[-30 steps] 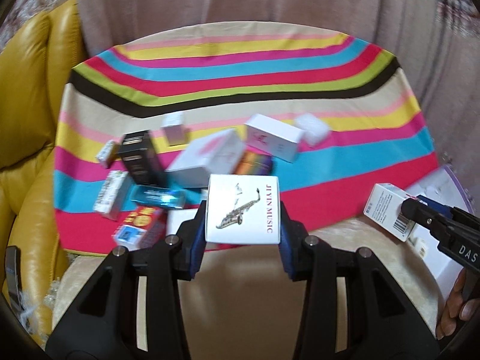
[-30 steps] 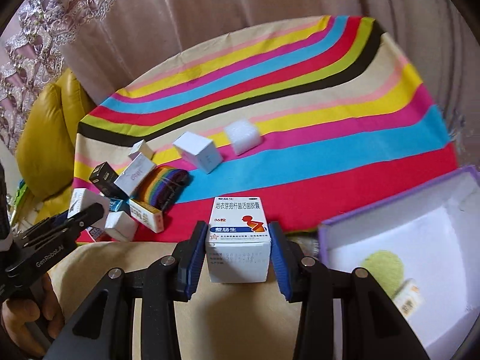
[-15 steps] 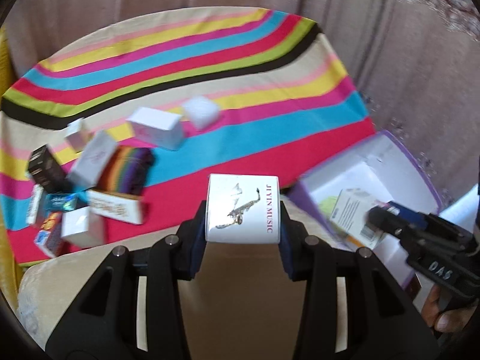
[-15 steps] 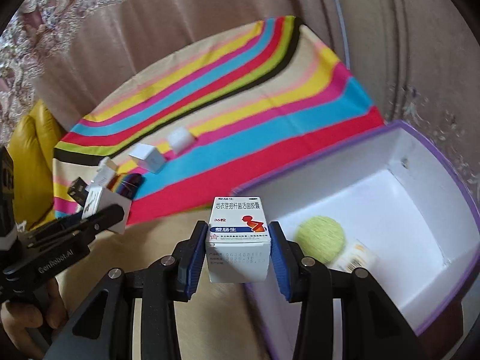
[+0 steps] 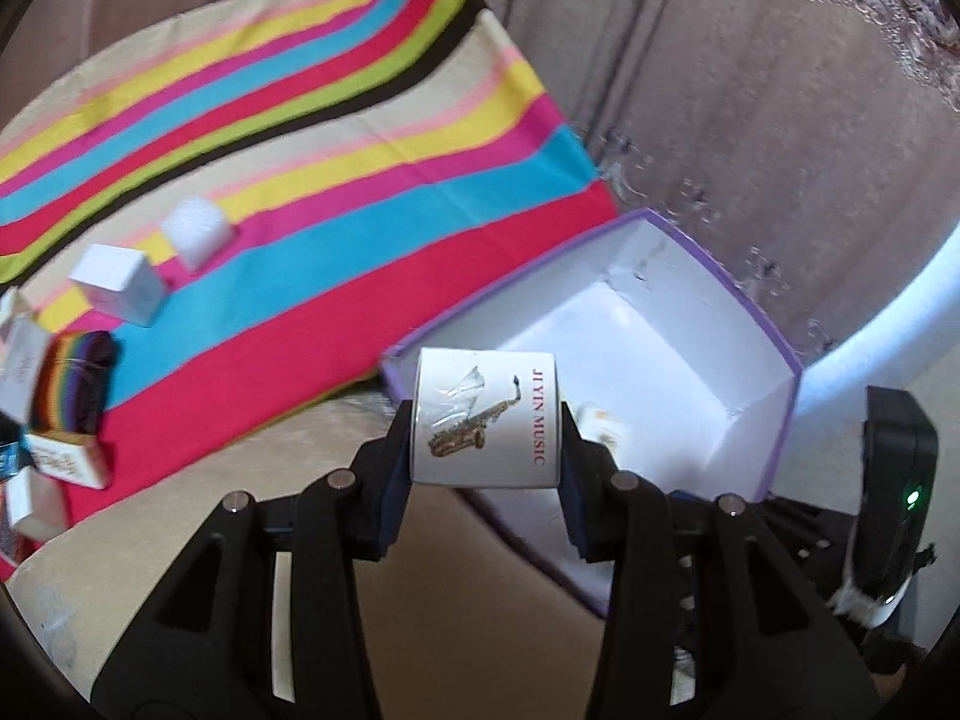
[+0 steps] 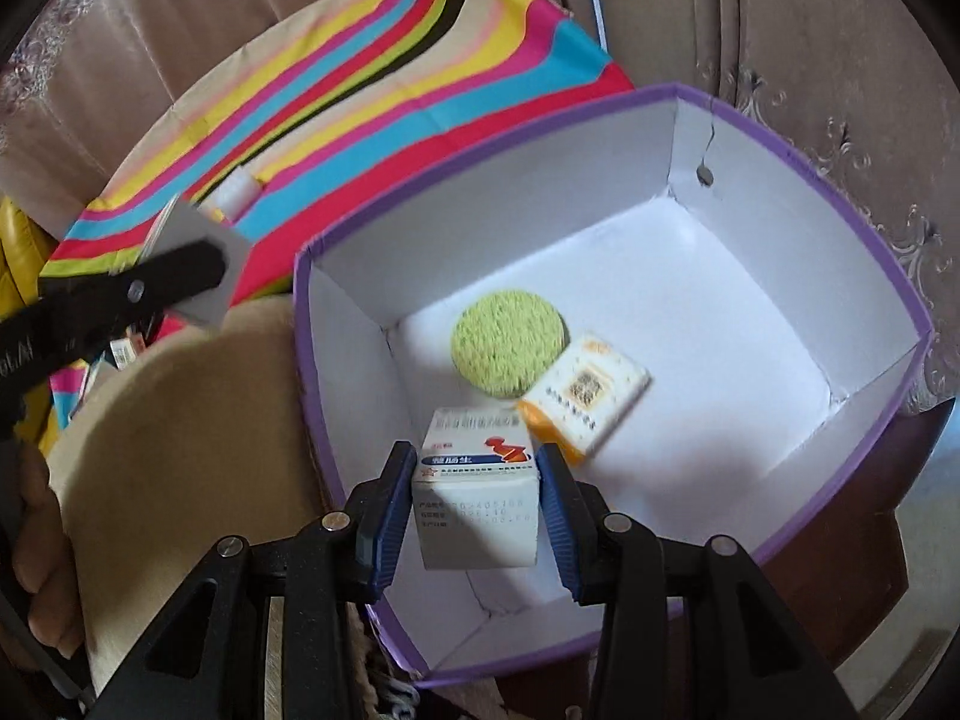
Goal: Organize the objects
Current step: 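Carry both boxes into the purple-rimmed box and open both tools, then move both tools back over the remaining boxes on the cloth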
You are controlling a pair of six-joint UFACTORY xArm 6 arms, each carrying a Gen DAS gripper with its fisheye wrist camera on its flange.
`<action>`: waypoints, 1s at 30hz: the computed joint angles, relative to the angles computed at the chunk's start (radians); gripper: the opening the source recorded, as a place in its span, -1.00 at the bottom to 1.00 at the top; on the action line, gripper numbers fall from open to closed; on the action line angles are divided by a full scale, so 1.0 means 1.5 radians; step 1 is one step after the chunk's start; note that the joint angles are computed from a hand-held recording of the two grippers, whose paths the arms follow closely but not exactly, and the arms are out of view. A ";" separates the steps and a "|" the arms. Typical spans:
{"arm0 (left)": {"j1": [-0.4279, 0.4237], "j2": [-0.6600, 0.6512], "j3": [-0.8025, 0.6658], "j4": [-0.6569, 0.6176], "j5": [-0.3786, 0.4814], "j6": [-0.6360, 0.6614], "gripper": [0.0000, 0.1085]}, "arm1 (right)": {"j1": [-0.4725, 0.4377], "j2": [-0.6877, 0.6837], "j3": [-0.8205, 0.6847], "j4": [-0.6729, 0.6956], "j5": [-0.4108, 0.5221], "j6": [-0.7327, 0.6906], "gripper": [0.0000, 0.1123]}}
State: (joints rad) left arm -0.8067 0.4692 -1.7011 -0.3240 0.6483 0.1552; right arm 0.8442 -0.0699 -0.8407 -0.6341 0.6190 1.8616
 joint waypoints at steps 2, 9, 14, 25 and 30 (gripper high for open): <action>-0.001 0.013 -0.021 -0.022 0.023 0.018 -0.02 | -0.003 -0.001 0.008 0.013 -0.018 -0.006 -0.15; 0.009 0.013 -0.017 -0.060 0.020 0.017 0.20 | 0.001 0.003 0.004 -0.005 -0.033 0.016 0.05; 0.017 0.000 0.003 -0.072 -0.004 0.000 0.20 | 0.005 0.007 -0.010 -0.025 -0.029 0.025 0.05; 0.051 -0.053 0.079 -0.120 -0.043 0.001 0.29 | 0.004 0.044 -0.069 -0.037 -0.017 0.002 0.07; 0.087 -0.082 0.117 -0.089 -0.043 -0.038 0.35 | 0.002 0.071 -0.110 -0.026 -0.019 -0.036 0.07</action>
